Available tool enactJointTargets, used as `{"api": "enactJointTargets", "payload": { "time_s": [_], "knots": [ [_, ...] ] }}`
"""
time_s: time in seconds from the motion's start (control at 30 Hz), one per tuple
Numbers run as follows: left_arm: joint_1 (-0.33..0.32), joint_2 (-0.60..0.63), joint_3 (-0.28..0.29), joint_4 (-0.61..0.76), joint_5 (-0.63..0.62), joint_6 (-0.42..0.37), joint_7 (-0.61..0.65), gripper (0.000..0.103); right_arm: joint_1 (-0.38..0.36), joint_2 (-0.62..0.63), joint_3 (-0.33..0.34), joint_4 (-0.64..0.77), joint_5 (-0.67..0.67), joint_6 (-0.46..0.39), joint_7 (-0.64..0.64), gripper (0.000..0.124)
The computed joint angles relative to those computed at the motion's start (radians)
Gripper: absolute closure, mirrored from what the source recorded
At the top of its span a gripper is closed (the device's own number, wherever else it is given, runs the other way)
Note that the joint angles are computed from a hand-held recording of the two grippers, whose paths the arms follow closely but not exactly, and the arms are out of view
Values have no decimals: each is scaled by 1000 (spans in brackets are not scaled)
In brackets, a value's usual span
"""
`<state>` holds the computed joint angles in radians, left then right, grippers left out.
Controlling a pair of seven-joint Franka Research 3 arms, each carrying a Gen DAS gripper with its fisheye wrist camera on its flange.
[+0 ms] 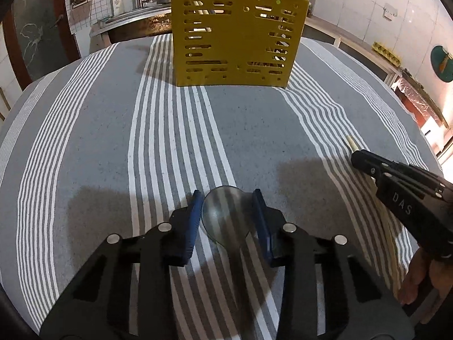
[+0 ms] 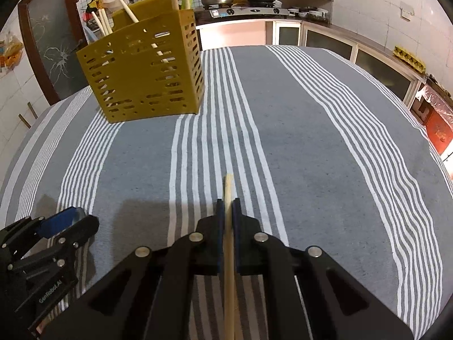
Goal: Organize utensils
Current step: 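Close the right tool on a chopstick while the left tool grasps the grey spoon, then lift the grey spoon with the left tool while the right tool carries its chopstick to the holder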
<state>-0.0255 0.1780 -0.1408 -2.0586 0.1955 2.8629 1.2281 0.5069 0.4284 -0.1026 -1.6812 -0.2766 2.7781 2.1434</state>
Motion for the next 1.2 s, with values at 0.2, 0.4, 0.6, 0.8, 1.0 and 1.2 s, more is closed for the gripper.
{"api": "enactJointTargets", "payload": {
  "time_s": [0.2,0.4,0.6,0.8,1.0,1.2],
  "knots": [
    [5,-1,-1,-7,-3,26,4,68,9,-17,-11,-20,-19,21,18,118],
    [-11,-15,40,-14,78,63,-81,68,12,-39,-13,-33,-30,60,30,118],
    [-31,-43,102,-18,296,130,-268,68,39,-59,-47,-39,-76,126,74,118],
    [-37,-78,156,-5,602,178,-540,68,60,-78,-77,-49,-105,196,109,118],
    [-7,-97,148,23,861,197,-765,68,125,-91,-159,-56,-179,258,189,118],
    [24,-109,128,53,1043,203,-923,68,245,-92,-312,-48,-340,317,363,118]
  ]
}}
